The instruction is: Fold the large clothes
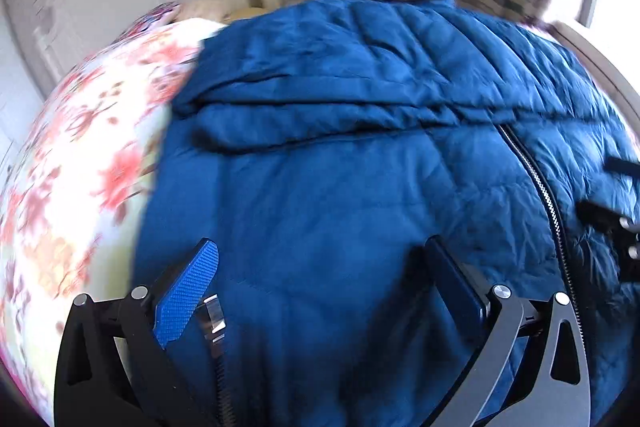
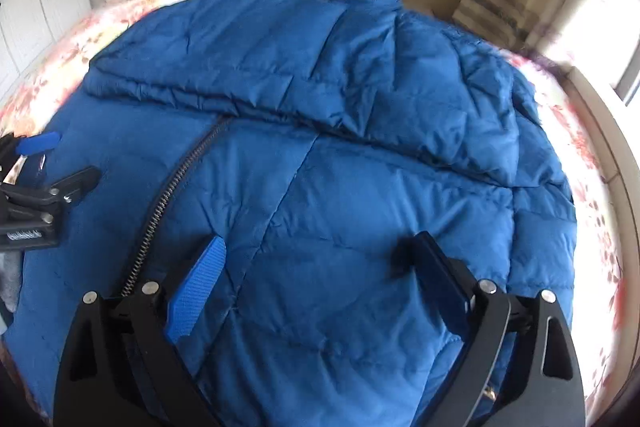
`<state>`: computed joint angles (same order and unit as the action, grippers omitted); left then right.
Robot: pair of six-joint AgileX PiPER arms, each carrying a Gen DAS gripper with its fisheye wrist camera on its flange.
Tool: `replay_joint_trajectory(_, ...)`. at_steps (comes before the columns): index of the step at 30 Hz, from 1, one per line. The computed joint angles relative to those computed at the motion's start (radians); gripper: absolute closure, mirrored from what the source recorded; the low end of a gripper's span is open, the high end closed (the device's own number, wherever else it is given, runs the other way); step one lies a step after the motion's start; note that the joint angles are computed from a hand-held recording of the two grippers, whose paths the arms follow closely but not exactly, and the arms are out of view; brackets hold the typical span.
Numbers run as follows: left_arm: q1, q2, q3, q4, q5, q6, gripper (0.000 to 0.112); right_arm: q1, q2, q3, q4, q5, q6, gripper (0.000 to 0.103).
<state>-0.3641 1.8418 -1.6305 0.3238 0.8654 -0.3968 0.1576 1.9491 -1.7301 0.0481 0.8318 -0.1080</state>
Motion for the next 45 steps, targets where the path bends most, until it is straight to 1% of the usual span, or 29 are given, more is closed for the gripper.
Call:
replay_joint_trajectory(2,0.009,-0.071,0.067,0.032,-0.031,-0.023,0.014,-0.016,-0.073,0.072,0.047,-0.025,-0.055,0.01)
replay_joint_trajectory(6,0.043,-0.197,0.222,0.05,-0.08,-0.049,0.014,-0.05,-0.201,0.235,0.059,-0.072,-0.135,0.01)
replay_joint_trajectory(8,0.05,-0.223,0.29,0.087,-0.085,-0.091,0.014,-0.057,-0.222,0.309,0.024,-0.091,-0.128,0.01)
replay_joint_trajectory(9,0.054,-0.224,0.312,0.092,-0.083,-0.101,0.014,-0.075,-0.225,0.339,0.049,-0.099,-0.154,0.006)
replay_joint_trajectory(10,0.078,-0.227,0.345,0.056,-0.117,-0.084,0.014,-0.104,-0.25,0.393,0.114,-0.141,-0.202,0.006)
replay_joint_trajectory(11,0.11,-0.237,0.36,-0.011,-0.15,-0.047,0.014,-0.122,-0.267,0.416,0.157,-0.15,-0.237,0.006)
replay_joint_trajectory(12,0.131,-0.239,0.351,-0.037,-0.144,-0.036,0.014,-0.128,-0.277,0.425,0.161,-0.143,-0.241,0.006)
replay_joint_trajectory(13,0.137,-0.243,0.35,-0.024,-0.13,-0.052,0.014,-0.124,-0.284,0.429,0.14,-0.141,-0.223,0.006)
replay_joint_trajectory(15,0.111,-0.256,0.344,0.048,-0.106,-0.133,0.014,-0.116,-0.309,0.433,0.078,-0.142,-0.142,0.006)
replay_joint_trajectory(16,0.095,-0.268,0.345,0.066,-0.107,-0.155,0.014,-0.112,-0.322,0.435,0.08,-0.148,-0.127,0.006)
replay_joint_trajectory(18,0.039,-0.29,0.327,0.043,-0.13,-0.139,0.014,-0.106,-0.335,0.416,0.116,-0.152,-0.137,0.006)
replay_joint_trajectory(19,-0.013,-0.281,0.301,0.074,-0.124,-0.146,0.014,-0.097,-0.337,0.411,0.112,-0.155,-0.133,0.006)
replay_joint_trajectory(21,-0.101,-0.226,0.23,0.134,-0.102,-0.14,0.014,-0.052,-0.311,0.382,0.099,-0.147,-0.131,0.006)
replay_joint_trajectory(23,-0.141,-0.145,0.163,0.116,-0.074,-0.097,0.014,-0.014,-0.27,0.37,0.075,-0.141,-0.123,0.006)
replay_joint_trajectory(24,-0.148,-0.107,0.137,0.12,-0.057,-0.092,0.014,0.007,-0.237,0.364,0.027,-0.131,-0.081,0.006)
replay_joint_trajectory(25,-0.155,-0.064,0.131,0.139,-0.052,-0.098,0.014,0.013,-0.23,0.37,0.019,-0.146,-0.068,0.006)
replay_joint_trajectory(26,-0.142,-0.061,0.143,0.118,-0.073,-0.085,0.014,0.008,-0.231,0.369,0.033,-0.148,-0.075,0.005)
replay_joint_trajectory(27,-0.113,-0.072,0.146,0.056,-0.091,-0.053,0.014,-0.001,-0.23,0.359,0.054,-0.134,-0.093,0.005)
replay_joint_trajectory(29,-0.068,-0.076,0.144,-0.032,-0.099,0.004,0.014,-0.016,-0.239,0.356,0.073,-0.126,-0.106,0.005)
replay_joint_trajectory(32,-0.061,-0.105,0.161,0.019,-0.09,-0.024,0.014,-0.055,-0.269,0.385,0.1,-0.157,-0.141,0.005)
replay_joint_trajectory(34,-0.037,-0.136,0.191,0.058,-0.098,-0.044,0.014,-0.075,-0.287,0.412,0.029,-0.182,-0.082,0.005)
replay_joint_trajectory(35,-0.014,-0.136,0.189,0.059,-0.093,-0.04,0.014,-0.101,-0.276,0.409,0.039,-0.178,-0.084,0.005)
replay_joint_trajectory(36,0.003,-0.136,0.194,0.047,-0.089,-0.036,0.014,-0.13,-0.264,0.41,0.088,-0.173,-0.12,0.004)
replay_joint_trajectory(37,0.033,-0.13,0.177,-0.003,-0.069,-0.004,0.014,-0.163,-0.246,0.392,0.156,-0.145,-0.159,0.004)
replay_joint_trajectory(38,0.077,-0.116,0.154,-0.084,-0.058,0.037,0.014,-0.178,-0.235,0.373,0.184,-0.121,-0.176,0.004)
replay_joint_trajectory(39,0.103,-0.131,0.164,-0.125,-0.062,0.06,0.014,-0.177,-0.225,0.344,0.172,-0.097,-0.182,0.005)
replay_joint_trajectory(41,0.109,-0.112,0.108,-0.092,-0.051,0.028,0.014,-0.145,-0.212,0.296,0.078,-0.097,-0.125,0.005)
replay_joint_trajectory(43,0.104,-0.071,0.017,-0.101,-0.028,0.046,0.014,-0.133,-0.184,0.223,0.087,-0.093,-0.119,0.005)
replay_joint_trajectory(45,0.093,-0.021,-0.073,-0.103,-0.007,0.057,0.014,-0.118,-0.123,0.132,0.081,-0.113,-0.107,0.005)
